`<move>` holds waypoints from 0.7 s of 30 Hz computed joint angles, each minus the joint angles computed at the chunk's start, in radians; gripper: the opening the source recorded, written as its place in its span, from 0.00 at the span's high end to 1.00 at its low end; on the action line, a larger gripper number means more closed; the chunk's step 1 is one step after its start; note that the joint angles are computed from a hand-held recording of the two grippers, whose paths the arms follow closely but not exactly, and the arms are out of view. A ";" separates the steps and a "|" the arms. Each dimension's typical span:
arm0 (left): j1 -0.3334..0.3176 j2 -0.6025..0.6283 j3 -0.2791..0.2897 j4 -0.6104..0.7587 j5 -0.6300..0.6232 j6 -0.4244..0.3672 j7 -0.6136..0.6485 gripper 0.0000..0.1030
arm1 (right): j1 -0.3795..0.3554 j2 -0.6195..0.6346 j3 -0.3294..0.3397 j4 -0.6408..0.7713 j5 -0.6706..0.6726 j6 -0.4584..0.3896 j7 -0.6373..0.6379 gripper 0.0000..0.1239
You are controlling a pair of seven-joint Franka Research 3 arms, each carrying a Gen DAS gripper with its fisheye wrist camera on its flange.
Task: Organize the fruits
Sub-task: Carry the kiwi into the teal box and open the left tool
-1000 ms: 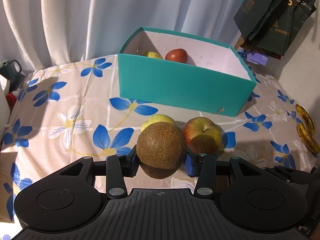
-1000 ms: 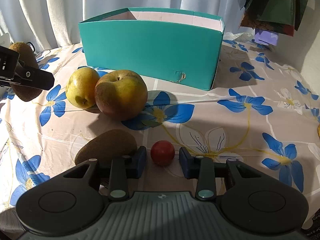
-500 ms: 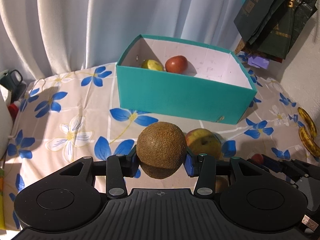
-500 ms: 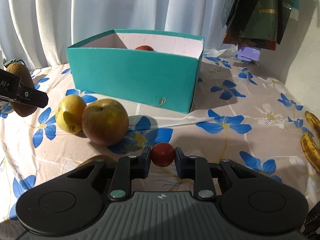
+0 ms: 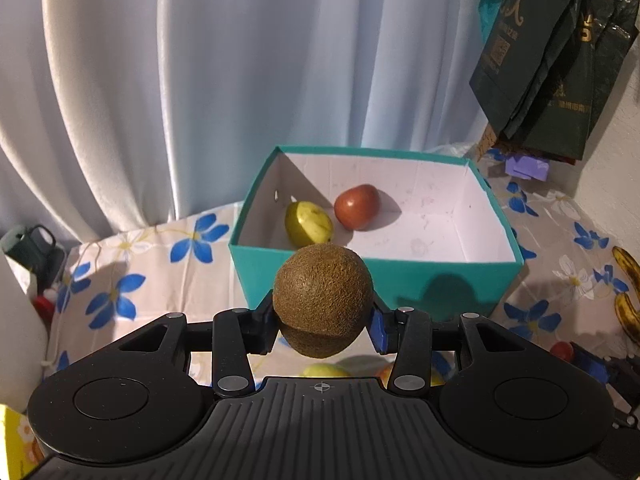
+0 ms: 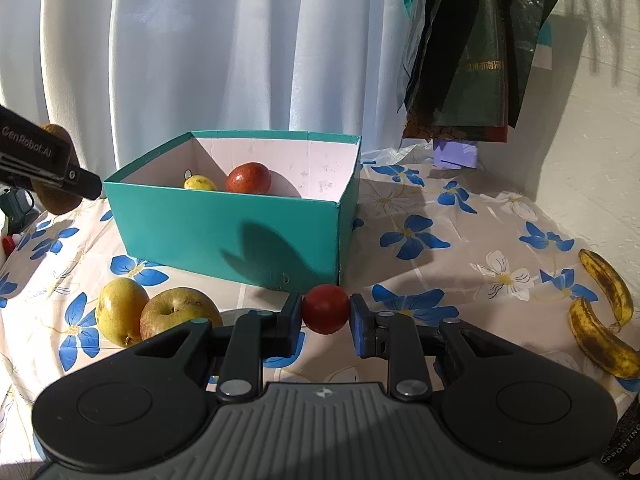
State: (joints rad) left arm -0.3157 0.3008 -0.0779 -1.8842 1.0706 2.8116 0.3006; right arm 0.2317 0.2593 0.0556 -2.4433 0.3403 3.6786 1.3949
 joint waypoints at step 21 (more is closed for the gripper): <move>-0.041 0.274 0.036 0.372 -0.284 -0.050 0.269 0.53 | -0.022 -0.011 -0.009 -0.012 -0.010 0.050 0.031 0.80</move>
